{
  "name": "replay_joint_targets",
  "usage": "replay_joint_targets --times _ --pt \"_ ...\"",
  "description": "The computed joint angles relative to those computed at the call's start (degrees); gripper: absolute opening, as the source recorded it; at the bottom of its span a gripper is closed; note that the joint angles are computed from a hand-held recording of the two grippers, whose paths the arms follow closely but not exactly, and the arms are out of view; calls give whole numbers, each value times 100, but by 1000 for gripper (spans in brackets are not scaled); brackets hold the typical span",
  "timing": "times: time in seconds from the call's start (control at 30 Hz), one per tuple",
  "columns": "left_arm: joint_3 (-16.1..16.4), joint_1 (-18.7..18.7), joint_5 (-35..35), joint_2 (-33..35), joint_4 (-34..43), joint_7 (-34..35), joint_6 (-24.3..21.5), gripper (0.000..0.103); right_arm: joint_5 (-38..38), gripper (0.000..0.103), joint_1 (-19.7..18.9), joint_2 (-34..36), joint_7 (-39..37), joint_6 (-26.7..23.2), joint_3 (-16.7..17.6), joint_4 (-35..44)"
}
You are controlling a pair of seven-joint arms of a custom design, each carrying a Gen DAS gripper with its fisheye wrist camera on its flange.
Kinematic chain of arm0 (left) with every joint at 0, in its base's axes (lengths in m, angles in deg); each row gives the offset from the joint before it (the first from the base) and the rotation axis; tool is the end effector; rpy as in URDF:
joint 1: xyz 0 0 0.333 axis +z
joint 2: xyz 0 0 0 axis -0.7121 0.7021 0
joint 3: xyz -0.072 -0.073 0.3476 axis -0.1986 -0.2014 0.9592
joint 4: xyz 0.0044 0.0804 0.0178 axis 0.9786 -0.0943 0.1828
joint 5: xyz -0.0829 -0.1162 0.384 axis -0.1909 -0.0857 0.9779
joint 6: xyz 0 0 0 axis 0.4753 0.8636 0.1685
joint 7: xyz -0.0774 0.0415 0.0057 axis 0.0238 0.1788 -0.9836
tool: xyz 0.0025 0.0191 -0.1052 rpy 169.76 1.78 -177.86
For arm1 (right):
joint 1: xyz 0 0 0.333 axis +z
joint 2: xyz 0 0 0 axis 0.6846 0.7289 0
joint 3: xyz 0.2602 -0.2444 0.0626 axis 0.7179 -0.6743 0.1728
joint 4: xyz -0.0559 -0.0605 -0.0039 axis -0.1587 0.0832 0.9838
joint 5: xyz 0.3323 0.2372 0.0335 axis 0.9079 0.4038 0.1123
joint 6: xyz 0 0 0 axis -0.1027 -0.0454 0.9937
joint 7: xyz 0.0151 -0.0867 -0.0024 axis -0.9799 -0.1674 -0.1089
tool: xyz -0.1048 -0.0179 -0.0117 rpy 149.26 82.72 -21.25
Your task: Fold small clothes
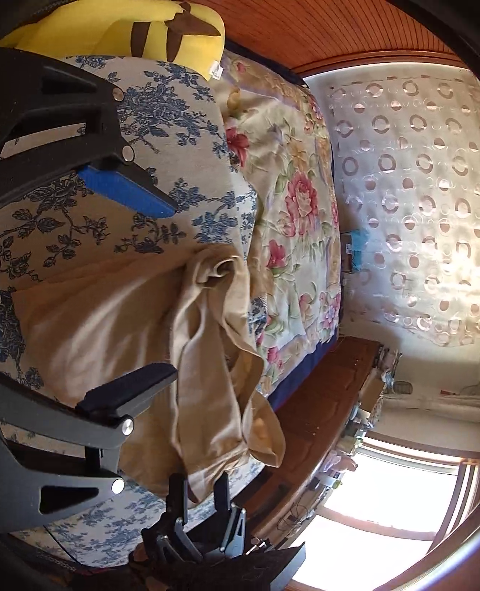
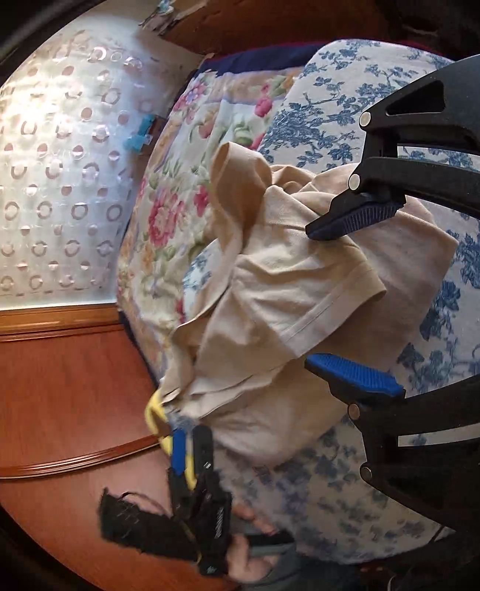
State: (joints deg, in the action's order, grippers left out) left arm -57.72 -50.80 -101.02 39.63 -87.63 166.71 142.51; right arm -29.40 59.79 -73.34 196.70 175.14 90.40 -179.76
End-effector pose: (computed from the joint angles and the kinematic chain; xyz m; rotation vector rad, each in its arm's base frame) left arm 0.7030 -0.2376 0.4903 -1.1932 2.4472 -1.1306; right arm 0.6045 0.2339 0.5286 -1.9974 1.5273 -0.6630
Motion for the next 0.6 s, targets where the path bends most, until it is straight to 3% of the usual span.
replay_joint_targets --times 0.07,0.1,0.13,0.23,0.37,0.43,0.53,0.57,0.6 --pt "7 -1 12 11 -13 -6 -5 82 -200 65 39 140 -3 -255 -28 199" --pt "20 -7 28 22 -9 -32 -7 82 -237 47 43 194 -21 -278 -35 274" --pt "30 -10 46 29 -3 -53 -12 82 -165 21 14 212 -93 -254 -25 316" --pt "65 -37 127 52 21 -137 22 82 356 4 -166 188 -536 -36 39 392" --pt "130 -89 317 103 71 -290 85 82 455 4 -242 348 -363 312 -94 676" --pt "215 -172 514 189 182 -471 129 82 66 4 -131 480 183 379 -346 877" --pt "409 -365 981 404 427 -843 269 82 -830 4 110 753 1187 127 -759 1259" --pt "450 -412 1135 502 551 -956 260 82 -906 5 96 873 1277 30 -747 1413" --pt "449 -410 1230 581 659 -1026 202 82 -929 12 83 979 1307 -86 -709 1544"
